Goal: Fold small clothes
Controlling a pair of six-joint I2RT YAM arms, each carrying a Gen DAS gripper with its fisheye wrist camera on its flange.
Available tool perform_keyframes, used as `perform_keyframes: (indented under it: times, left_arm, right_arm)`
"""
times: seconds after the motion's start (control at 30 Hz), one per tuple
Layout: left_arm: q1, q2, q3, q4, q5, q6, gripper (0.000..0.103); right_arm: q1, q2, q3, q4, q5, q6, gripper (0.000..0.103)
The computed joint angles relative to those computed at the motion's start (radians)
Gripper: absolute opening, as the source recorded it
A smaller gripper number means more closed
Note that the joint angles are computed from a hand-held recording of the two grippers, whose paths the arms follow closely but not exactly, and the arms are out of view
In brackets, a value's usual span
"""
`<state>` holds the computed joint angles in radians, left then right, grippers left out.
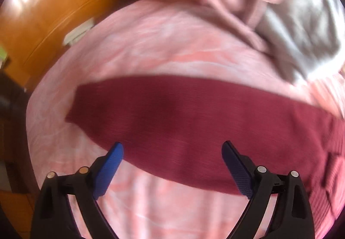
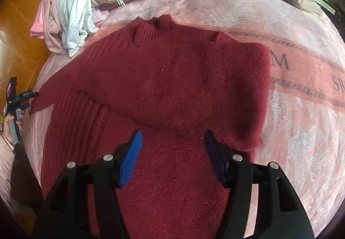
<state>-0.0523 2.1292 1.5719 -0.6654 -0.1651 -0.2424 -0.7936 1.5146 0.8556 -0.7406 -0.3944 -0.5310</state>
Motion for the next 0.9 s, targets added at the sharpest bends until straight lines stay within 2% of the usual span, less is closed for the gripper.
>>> perform_keyframes:
  times: [0.23,0.33,0.4,0.43,0.47,0.5,0.57,0.67,0.8,0.9]
  left_arm:
    - [0.076,0.103,0.079,-0.002,0.099,0.025,0.093]
    - [0.051,0.137,0.099,0.010,0.078,0.044,0.088]
    - [0.034,0.128,0.079,0.038,0.075,0.057,0.068]
    - [0.023,0.127,0.081,0.035,0.065,0.064,0.061]
    - [0.015,0.128,0.087,0.029,0.054,0.075,0.043]
    - [0.001,0.126,0.092,0.025,0.032,0.097,0.019]
    - [-0.015,0.131,0.123,-0.013,0.013,0.099,0.010]
    - [-0.007,0.098,0.107,-0.002,0.080,0.077,0.008]
    - [-0.012,-0.018,0.004,0.091,0.225,0.055,0.007]
    - [-0.053,-0.086,-0.033,0.120,0.296,0.042,0.007]
  right_arm:
    - [0.075,0.060,-0.019,0.066,0.024,0.103,0.060]
    - [0.084,0.080,-0.028,0.092,0.035,0.123,0.060]
    - [0.070,0.094,-0.026,0.091,0.030,0.113,0.060]
    - [0.067,0.096,-0.027,0.093,0.029,0.110,0.060]
    - [0.066,0.103,-0.026,0.099,0.027,0.110,0.060]
    - [0.061,0.103,-0.028,0.099,0.022,0.107,0.060]
    - [0.053,0.104,-0.031,0.099,0.013,0.102,0.060]
    - [0.028,0.099,-0.039,0.088,0.003,0.075,0.060]
    - [-0.014,0.082,-0.047,0.071,-0.004,0.030,0.060]
    - [-0.048,0.081,-0.042,0.056,-0.023,0.008,0.060]
